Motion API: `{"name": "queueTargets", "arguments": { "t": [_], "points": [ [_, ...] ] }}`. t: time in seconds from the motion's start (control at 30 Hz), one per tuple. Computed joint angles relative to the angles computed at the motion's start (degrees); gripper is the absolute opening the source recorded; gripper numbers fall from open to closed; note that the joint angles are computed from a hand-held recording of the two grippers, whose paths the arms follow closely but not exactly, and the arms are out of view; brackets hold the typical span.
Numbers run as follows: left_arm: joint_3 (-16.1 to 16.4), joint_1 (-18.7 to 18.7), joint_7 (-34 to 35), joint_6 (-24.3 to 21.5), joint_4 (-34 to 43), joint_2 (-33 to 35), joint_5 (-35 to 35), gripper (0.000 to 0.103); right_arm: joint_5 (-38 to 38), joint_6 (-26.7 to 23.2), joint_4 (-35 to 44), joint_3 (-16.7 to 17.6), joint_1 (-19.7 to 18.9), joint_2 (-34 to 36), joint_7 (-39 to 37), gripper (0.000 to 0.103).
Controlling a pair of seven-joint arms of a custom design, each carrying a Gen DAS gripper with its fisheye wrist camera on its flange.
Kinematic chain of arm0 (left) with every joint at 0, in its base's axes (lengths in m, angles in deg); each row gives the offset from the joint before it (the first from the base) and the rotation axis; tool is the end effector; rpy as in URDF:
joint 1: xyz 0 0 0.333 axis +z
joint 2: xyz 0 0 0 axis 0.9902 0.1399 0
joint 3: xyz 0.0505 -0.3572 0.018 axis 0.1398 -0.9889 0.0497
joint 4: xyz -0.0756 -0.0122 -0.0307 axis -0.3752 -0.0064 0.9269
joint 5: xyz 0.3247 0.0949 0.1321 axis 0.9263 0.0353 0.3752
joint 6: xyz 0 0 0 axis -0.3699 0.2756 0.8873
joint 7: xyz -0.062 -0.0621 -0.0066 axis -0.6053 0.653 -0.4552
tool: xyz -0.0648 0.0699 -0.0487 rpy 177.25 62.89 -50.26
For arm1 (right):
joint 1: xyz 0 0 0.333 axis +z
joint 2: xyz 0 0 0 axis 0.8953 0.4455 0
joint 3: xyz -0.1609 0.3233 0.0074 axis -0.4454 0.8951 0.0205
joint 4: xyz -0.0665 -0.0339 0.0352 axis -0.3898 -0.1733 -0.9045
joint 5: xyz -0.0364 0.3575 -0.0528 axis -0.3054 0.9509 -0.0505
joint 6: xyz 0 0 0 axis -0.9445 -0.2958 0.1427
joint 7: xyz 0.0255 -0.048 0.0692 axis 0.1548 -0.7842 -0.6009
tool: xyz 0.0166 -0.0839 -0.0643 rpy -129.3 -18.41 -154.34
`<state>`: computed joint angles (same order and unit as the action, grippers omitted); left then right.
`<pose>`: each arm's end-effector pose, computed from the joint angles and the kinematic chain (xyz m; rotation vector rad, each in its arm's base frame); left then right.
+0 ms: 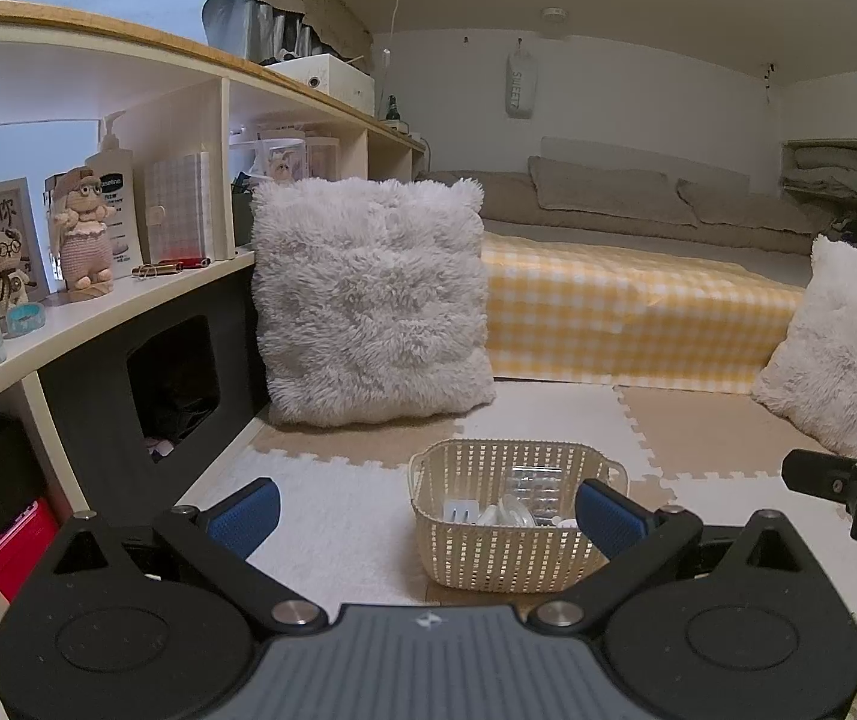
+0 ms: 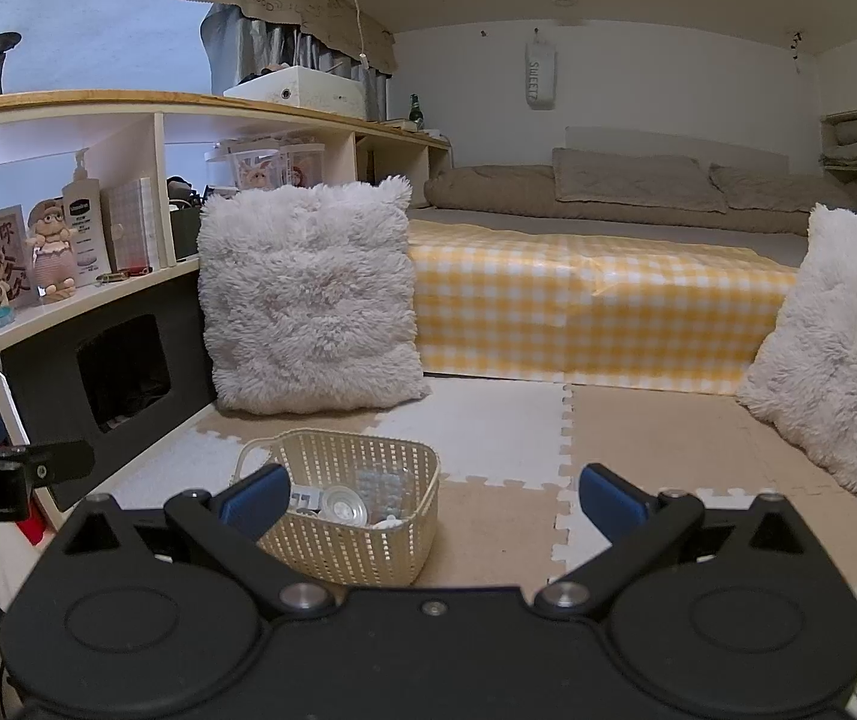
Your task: Organize rigid objects
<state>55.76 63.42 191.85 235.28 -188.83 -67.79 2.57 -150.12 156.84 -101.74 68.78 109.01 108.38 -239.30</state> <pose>0.5957 -0.2999 0.5490 -1.1187 1.9568 -1.2494 0.4829 0.4689 0.5319 -1.1947 1.7970 -1.1627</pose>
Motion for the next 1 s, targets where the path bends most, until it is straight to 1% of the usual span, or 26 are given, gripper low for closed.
{"name": "queueTargets", "arguments": {
  "t": [0.07, 0.13, 0.27, 0.5, 0.53, 0.63, 0.73, 1.0],
  "points": [
    [0.16, -0.15, -0.06, -0.04, 0.05, 0.00, 0.02, 0.103, 0.00, 0.00, 0.00, 0.00, 0.00, 0.00, 0.00, 0.103],
    [-1.39, 1.33, 0.09, -0.07, 0.00, 0.08, 0.37, 0.103, 0.08, -0.09, 0.07, 0.00, 0.04, 0.03, -0.03, 0.103],
    [-2.28, 2.23, 0.18, -0.27, 0.10, 0.18, 0.67, 0.103, 0.06, 0.05, 0.02, -0.02, 0.00, 0.00, -0.01, 0.103],
    [-2.09, 2.03, 0.22, -0.55, 0.15, 0.16, 0.80, 0.103, 0.11, 0.03, -0.22, 0.04, -0.08, -0.13, 0.07, 0.103],
    [-2.46, 2.39, 0.26, -0.52, 0.12, 0.18, 0.86, 0.103, 0.11, 0.00, -0.31, 0.05, -0.07, -0.19, 0.11, 0.103],
    [-2.02, 1.96, 0.22, -0.48, 0.14, 0.17, 0.82, 0.103, 0.09, -0.01, -0.24, 0.07, -0.10, -0.14, 0.06, 0.103],
    [-2.49, 2.41, 0.26, -0.47, 0.13, 0.20, 0.88, 0.103, 0.09, 0.09, -0.32, 0.08, -0.15, -0.19, 0.07, 0.103],
    [-2.06, 2.05, 0.23, -0.52, 0.09, 0.15, 0.85, 0.103, 0.10, 0.03, -0.24, 0.10, -0.16, -0.16, -0.01, 0.103]
  ]
}}
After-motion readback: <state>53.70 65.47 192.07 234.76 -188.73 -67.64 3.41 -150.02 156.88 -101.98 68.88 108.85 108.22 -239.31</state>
